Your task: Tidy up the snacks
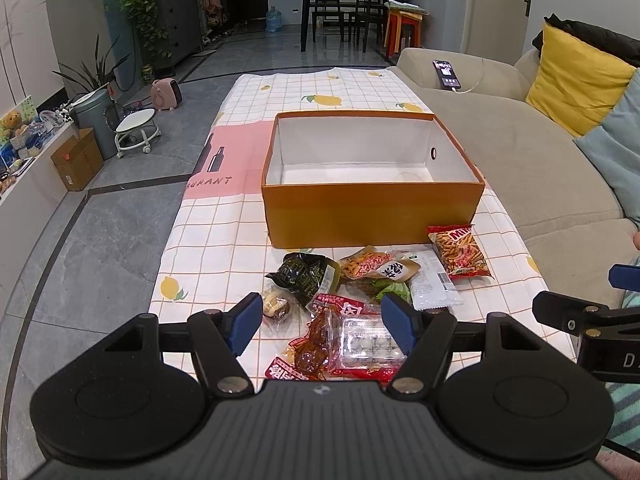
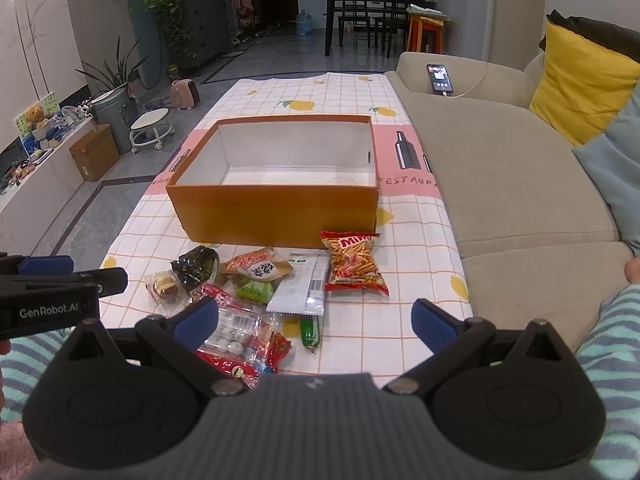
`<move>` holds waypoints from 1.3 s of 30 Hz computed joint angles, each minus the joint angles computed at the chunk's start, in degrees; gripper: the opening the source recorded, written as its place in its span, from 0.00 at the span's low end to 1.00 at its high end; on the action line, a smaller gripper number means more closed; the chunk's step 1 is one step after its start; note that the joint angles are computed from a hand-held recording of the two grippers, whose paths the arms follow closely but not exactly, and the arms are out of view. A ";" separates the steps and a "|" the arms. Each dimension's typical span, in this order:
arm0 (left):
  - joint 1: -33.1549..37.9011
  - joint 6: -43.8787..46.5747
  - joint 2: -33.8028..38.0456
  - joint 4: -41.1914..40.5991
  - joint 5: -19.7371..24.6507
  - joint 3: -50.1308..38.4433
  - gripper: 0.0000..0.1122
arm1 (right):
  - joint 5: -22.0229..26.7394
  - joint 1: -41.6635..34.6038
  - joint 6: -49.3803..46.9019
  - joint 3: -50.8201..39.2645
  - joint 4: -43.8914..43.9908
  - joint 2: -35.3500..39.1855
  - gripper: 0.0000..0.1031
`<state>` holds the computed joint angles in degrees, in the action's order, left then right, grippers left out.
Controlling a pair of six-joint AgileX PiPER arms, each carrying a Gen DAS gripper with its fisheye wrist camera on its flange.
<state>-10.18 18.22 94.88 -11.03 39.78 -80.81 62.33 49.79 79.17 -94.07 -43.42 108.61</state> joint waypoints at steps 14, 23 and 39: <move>0.01 0.12 -0.03 -0.04 0.04 0.02 0.71 | -0.03 -0.05 0.13 0.20 -0.08 -0.02 0.96; 0.01 0.10 0.03 0.00 0.03 0.02 0.71 | -0.08 -0.08 0.24 0.38 -0.10 -0.07 0.96; 1.05 2.18 -0.40 -2.05 -0.02 0.79 0.71 | 0.11 -0.18 0.22 0.46 0.17 -0.03 0.96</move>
